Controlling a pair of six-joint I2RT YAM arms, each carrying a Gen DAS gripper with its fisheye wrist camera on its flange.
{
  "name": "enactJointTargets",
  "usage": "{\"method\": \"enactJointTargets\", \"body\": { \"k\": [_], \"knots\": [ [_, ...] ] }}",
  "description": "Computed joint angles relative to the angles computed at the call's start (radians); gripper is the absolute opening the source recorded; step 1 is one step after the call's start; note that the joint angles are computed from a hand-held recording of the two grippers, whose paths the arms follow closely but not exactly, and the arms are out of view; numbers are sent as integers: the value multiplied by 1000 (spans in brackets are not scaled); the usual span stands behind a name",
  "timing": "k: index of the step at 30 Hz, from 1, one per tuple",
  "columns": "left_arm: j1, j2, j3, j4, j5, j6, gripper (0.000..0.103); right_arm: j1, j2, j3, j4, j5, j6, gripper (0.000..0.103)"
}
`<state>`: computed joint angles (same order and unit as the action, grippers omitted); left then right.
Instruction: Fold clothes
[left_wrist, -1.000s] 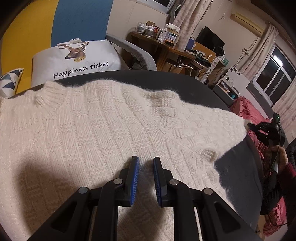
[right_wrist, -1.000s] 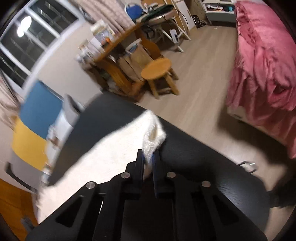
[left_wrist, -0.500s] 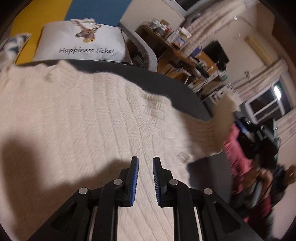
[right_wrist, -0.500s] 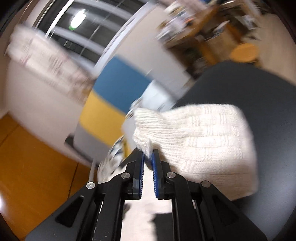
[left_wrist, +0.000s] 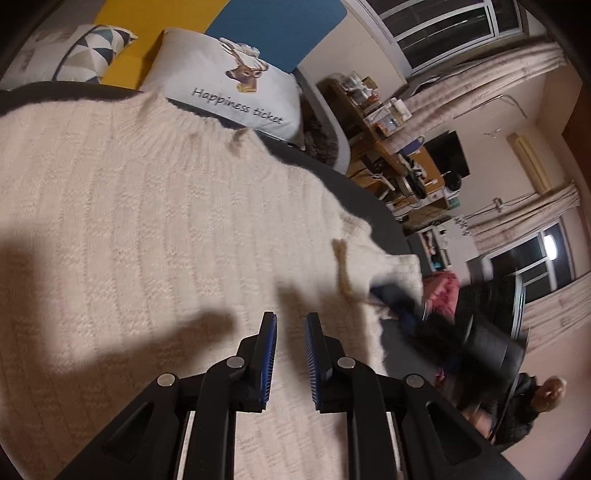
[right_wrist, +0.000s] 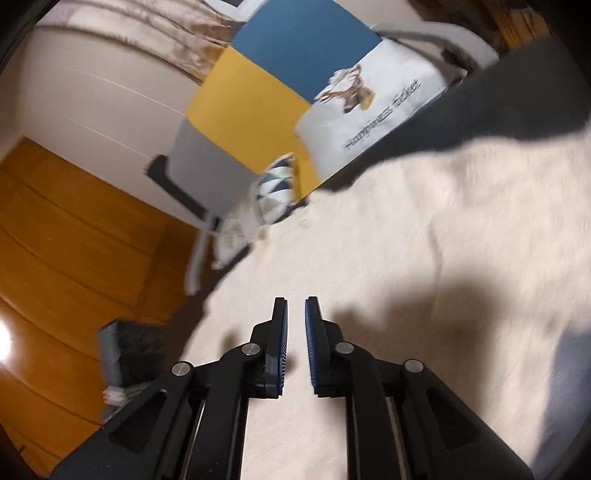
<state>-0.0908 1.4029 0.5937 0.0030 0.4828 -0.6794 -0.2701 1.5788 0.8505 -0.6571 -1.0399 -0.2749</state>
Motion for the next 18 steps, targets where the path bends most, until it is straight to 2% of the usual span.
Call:
{"method": "enactJointTargets", "body": {
  "k": [2,4,6,8,13,18],
  "knots": [
    [-25,57,47,25,19,-18,15,-54,-42,-46,-112,18,-129,13],
    [-56,139,114,48,45,-41,15,-124,-93,-95,-206,70,-265,22],
    [-86,250,193,76,89,-92,16,-201,-144,-144,-270,130,-385,39],
    [-107,338,255,102,130,-154,17,-265,-171,-183,-298,176,-461,47],
    [-148,475,301,236,161,-345,18,-339,-154,-252,-253,180,-548,49],
    [-182,529,324,262,122,-426,21,-344,-125,-270,-208,139,-570,49]
  ]
}}
